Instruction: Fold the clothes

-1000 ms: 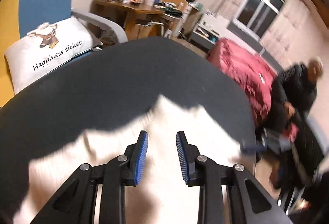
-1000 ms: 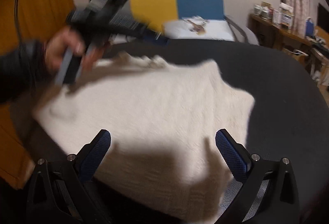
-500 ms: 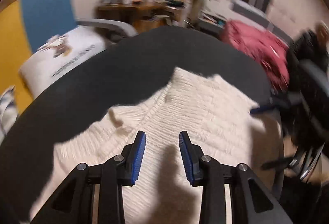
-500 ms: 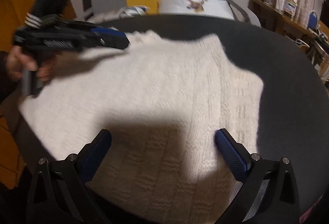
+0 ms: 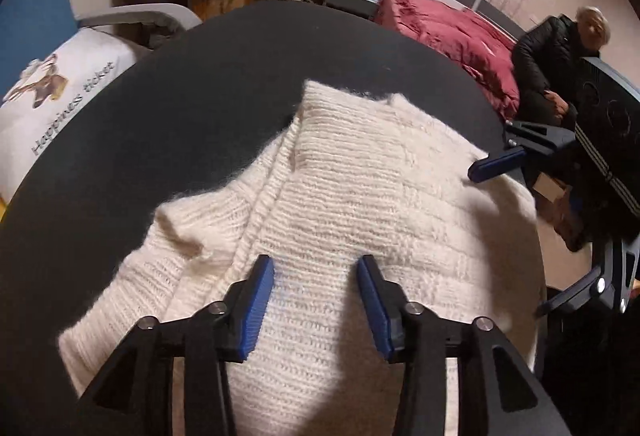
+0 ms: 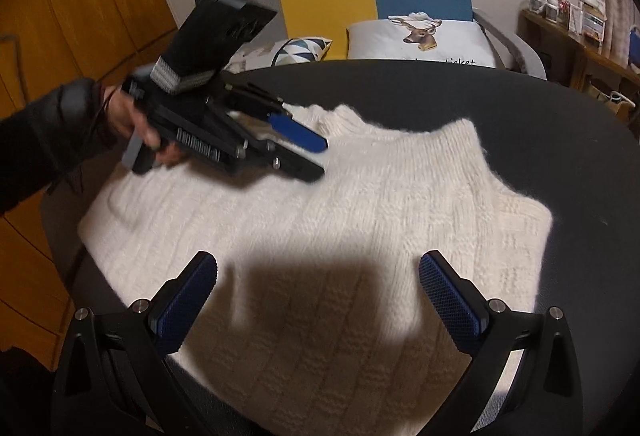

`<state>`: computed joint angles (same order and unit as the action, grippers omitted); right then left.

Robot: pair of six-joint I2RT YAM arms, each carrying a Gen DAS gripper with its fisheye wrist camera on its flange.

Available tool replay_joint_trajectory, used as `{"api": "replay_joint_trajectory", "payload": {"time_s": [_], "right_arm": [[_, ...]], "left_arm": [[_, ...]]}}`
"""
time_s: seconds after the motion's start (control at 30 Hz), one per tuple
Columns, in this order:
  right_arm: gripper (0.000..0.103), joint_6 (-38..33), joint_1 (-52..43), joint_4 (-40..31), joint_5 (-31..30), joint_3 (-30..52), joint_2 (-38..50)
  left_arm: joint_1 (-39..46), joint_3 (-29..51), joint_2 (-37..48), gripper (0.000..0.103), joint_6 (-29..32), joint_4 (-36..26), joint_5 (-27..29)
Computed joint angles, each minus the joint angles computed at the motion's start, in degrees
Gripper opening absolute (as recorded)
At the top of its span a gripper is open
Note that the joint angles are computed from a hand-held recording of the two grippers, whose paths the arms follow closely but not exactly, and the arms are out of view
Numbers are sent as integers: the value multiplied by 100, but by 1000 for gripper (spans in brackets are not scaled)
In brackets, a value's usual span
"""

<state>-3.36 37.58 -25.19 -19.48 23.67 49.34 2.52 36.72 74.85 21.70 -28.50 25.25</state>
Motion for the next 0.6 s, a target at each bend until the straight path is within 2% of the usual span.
{"api": "replay_joint_trajectory", "payload": {"time_s": [0.03,0.07,0.17,0.23,0.37,0.43,0.5,0.53,0.6], "right_arm": [[103,79,67,104,125,4,147],[103,155,132,203,247,12,297],[103,344,300,385,599,39,612],[103,454,424,335,852,67,529],[103,464,324,432,859,19,611],[103,452,312,598,917,-57,789],[103,476,355,737,975,-204,662],[103,476,333,762,942,-254,589],[103,425,238,801,833,-325,501]], "left_arm": [[-95,-111,-168,6,-178,132,-94],[-214,-239,-361,4,-385,282,-247],[-601,-630,-974,3,-1084,718,-878],[-510,-791,-1197,3,-1544,947,-973],[-882,-878,-731,3,-1818,1272,-1527],[-863,-699,-688,5,-1910,1083,-1452],[-524,-546,-897,17,-1847,918,-835],[-486,-480,-960,26,-1771,914,-815],[-429,-282,-895,29,-1588,876,-732]]}}
